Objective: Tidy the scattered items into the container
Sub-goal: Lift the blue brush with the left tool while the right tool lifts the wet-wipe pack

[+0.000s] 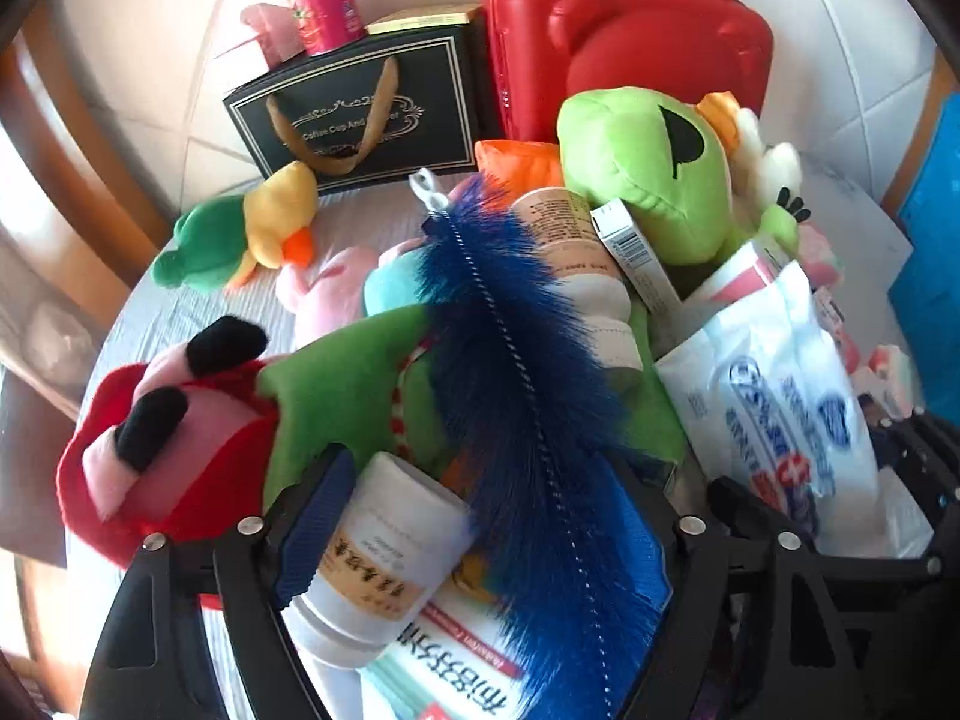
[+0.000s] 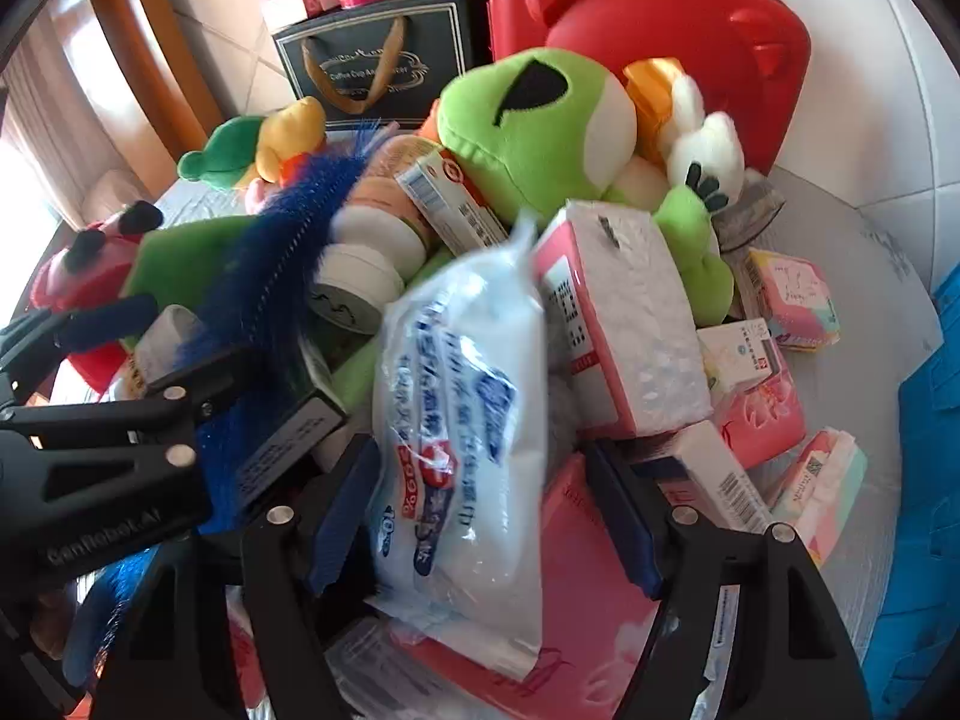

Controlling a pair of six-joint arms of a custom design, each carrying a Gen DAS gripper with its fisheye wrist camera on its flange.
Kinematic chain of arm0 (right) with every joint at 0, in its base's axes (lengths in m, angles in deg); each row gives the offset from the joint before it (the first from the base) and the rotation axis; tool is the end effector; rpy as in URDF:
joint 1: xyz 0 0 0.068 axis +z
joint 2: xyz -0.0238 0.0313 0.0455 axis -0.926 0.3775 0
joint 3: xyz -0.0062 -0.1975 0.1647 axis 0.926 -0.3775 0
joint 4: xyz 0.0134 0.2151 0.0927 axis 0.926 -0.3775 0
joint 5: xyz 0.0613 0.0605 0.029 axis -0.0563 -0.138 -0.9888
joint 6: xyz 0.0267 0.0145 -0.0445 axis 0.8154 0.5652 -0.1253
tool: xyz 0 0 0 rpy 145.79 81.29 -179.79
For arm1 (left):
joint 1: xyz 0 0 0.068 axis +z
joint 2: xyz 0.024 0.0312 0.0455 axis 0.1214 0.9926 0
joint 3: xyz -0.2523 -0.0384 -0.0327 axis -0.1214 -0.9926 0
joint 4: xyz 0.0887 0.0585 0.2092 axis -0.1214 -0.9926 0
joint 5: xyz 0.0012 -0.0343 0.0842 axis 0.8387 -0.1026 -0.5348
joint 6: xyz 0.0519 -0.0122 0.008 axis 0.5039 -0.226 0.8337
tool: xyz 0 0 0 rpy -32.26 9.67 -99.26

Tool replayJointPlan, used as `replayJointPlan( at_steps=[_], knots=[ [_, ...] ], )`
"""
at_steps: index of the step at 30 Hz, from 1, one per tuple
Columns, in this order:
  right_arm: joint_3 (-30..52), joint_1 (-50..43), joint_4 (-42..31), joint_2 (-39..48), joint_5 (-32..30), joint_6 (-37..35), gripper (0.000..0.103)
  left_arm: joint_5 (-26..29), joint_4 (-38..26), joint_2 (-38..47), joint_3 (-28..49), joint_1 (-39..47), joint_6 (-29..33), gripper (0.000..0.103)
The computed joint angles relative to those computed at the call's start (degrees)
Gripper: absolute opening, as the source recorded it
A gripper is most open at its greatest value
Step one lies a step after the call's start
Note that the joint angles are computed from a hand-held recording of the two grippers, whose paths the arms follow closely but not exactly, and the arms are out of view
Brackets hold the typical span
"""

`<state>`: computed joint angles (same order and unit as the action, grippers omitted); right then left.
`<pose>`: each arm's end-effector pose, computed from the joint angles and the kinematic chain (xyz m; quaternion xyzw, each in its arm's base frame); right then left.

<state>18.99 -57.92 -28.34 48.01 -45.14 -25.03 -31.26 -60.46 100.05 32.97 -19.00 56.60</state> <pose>0.2808 0.0566 0.2441 -0.2351 0.9438 0.0950 0.2122 0.2681 -0.1158 0.2676 -0.0684 0.9649 0.0841 0.2393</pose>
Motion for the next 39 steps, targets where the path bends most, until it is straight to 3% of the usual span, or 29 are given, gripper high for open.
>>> replayJointPlan(
  at_steps=[1,2,4,6,9,12,14,16,24,26,27,28,39],
  knots=[
    [-0.2,-0.1,0.2,0.1,0.1,0.2,0.057,0.6,-0.7,1.1,1.4,0.1,0.2,0.064],
    [-0.3,-0.4,0.1,0.1,-0.1,0.4,0.053,1.2,-2.0,2.1,3.4,0.2,0.0,0.06],
    [-0.3,-1.3,-0.6,-0.5,-1.5,0.0,0.036,3.0,-1.6,2.4,5.2,0.2,0.2,0.06],
    [0.0,-2.0,-1.2,-0.4,-3.1,-0.4,0.03,4.7,-2.2,5.4,8.1,0.3,0.2,0.06],
    [0.0,-2.7,-1.0,0.3,-4.2,0.0,0.03,11.8,-1.6,9.6,8.7,2.8,-1.1,0.058],
    [0.0,-3.8,-1.3,0.5,-5.6,-0.2,0.029,10.1,0.7,5.4,4.0,1.6,-1.8,0.049],
    [0.3,-3.9,-1.8,0.3,-6.0,-0.8,0.022,7.6,0.7,2.3,1.7,-0.6,-2.0,0.035],
    [0.3,-3.4,-1.5,-0.8,-5.8,-0.7,0.02,5.0,0.3,-0.3,-0.1,-3.0,-2.0,0.031],
    [-1.2,-2.8,0.2,-0.4,-5.0,2.0,0.023,5.9,0.8,-2.5,-3.7,-3.6,-4.3,0.034],
    [-1.8,-3.0,0.3,-2.0,-5.2,2.1,0.023,6.1,1.9,-3.2,-4.5,-3.0,-3.4,0.029],
    [-2.1,-3.1,0.4,-2.8,-5.2,2.0,0.021,5.3,1.9,-3.9,-4.8,-3.5,-3.6,0.015],
    [-2.4,-3.2,0.3,-3.9,-5.3,1.9,0.011,3.8,1.3,-4.5,-4.5,-4.3,-4.2,0.015],
    [1.2,-4.9,-5.2,-12.6,-9.8,1.1,0.011,-8.7,-6.4,-10.1,2.3,-13.9,-6.2,0.011]
  ],
)
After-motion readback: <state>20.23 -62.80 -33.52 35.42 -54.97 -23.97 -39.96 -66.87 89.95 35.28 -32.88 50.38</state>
